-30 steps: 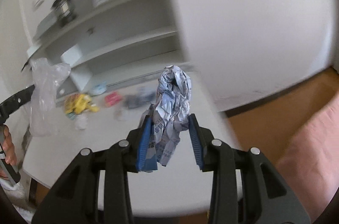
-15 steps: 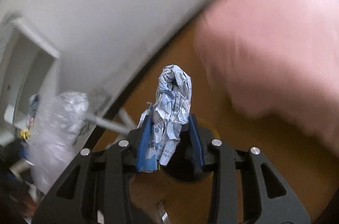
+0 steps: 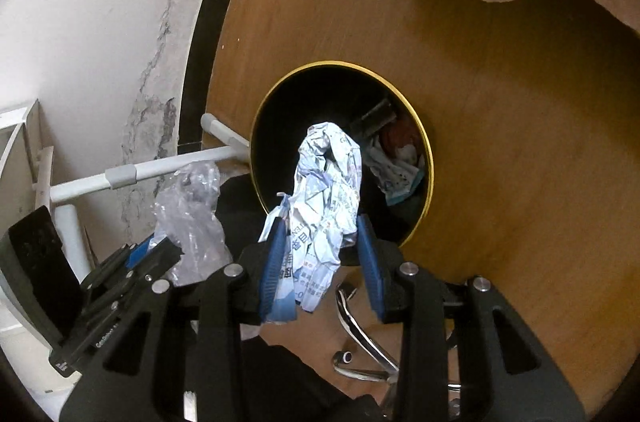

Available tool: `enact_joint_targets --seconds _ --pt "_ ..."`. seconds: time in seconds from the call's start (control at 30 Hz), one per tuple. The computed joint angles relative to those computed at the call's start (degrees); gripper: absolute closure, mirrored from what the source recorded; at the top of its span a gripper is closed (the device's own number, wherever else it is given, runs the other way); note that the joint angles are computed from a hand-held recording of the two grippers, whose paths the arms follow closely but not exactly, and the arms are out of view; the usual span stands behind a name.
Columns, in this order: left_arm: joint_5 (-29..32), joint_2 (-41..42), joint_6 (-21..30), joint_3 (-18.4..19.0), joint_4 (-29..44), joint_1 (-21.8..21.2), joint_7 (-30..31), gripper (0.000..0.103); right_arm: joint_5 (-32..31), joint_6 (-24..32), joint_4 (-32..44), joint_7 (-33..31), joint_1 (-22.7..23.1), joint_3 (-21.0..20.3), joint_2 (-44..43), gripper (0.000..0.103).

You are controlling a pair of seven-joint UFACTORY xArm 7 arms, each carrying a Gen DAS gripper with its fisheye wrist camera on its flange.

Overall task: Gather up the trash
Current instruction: 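Carry the crumpled paper and plastic bag over the bin and open both tools, then grasp the white tissue with the right tool while the left tool grasps the yellow snack bag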

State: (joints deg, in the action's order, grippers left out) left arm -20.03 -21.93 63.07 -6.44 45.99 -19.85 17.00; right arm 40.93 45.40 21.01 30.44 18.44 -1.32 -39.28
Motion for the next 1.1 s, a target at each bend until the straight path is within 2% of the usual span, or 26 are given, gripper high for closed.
enact_joint_targets --seconds 0.03,0.1,0.13,0.17,0.23,0.33,0.4,0.53,0.57,0.63,0.73,0.83,0.97,1.07,1.1 --pt "0.3 -0.4 0.5 0.6 0.1 0.4 0.7 0.072 1.0 -0.9 -1.1 0.3 0.4 0.3 -0.9 0.063" --pt "0.7 -0.4 0.3 0.1 0.2 0.6 -0.3 0.041 3.2 -2.7 -2.8 -0.3 1.2 -0.4 -1.7 0.05" --pt "1.0 -0.6 -0.3 -0.1 0.0 0.8 -1.2 0.017 3.9 -3.2 -3.3 -0.3 1.3 -0.9 -2.0 0.026" --pt "1.4 -1.6 -2.1 -0.6 -1.0 1.0 -2.4 0.011 3.7 -3.2 -3.4 0.2 1.0 -0.8 -2.2 0.013" --pt "0.7 -2.4 -3.4 -0.2 -1.7 0.4 -2.3 0.01 1.8 -3.1 -2.6 2.8 -0.1 0.4 -2.4 0.013" --pt "-1.6 -3.0 -2.7 0.5 -1.4 -0.9 -0.8 0.009 -6.2 1.8 -1.4 9.1 -4.7 2.0 -6.4 0.013" --pt "-3.9 -5.0 -2.2 0.9 -1.2 -2.2 0.6 0.009 -13.7 6.5 1.2 14.3 -8.5 4.2 -9.0 0.013" --pt "-9.9 -11.8 -3.1 1.6 2.0 -6.3 5.5 0.009 -35.2 20.5 13.0 23.0 -16.7 12.1 -12.0 0.01" --pt "-11.5 -14.5 -3.9 2.2 3.7 -7.5 7.3 0.009 -40.5 23.2 16.3 24.1 -18.2 14.5 -12.5 0.007" --pt "-13.0 -17.9 -2.9 4.0 7.6 -9.0 10.0 0.007 -48.7 25.8 20.9 24.5 -19.6 17.7 -13.5 0.007" --pt "-13.8 -21.5 2.9 8.7 14.5 -10.2 15.1 0.006 -53.5 26.6 26.5 22.9 -18.6 19.4 -12.2 0.007" --pt "-7.0 -26.5 4.2 10.0 17.1 -4.0 17.1 0.006 -55.1 26.5 32.1 22.6 -17.6 22.1 -7.6 0.007" --pt "2.9 -30.2 4.5 14.7 17.9 6.6 16.3 0.006 -58.6 26.2 40.6 24.0 -16.9 27.0 0.5 0.007" --pt "11.5 -28.6 5.8 21.9 19.5 17.4 14.2 0.006 -62.1 23.9 51.2 28.0 -16.7 33.1 10.8 0.007" --pt "12.6 -27.3 6.6 24.3 20.7 19.5 13.7 0.006 -63.6 22.9 54.4 28.8 -16.5 34.9 14.2 0.007"
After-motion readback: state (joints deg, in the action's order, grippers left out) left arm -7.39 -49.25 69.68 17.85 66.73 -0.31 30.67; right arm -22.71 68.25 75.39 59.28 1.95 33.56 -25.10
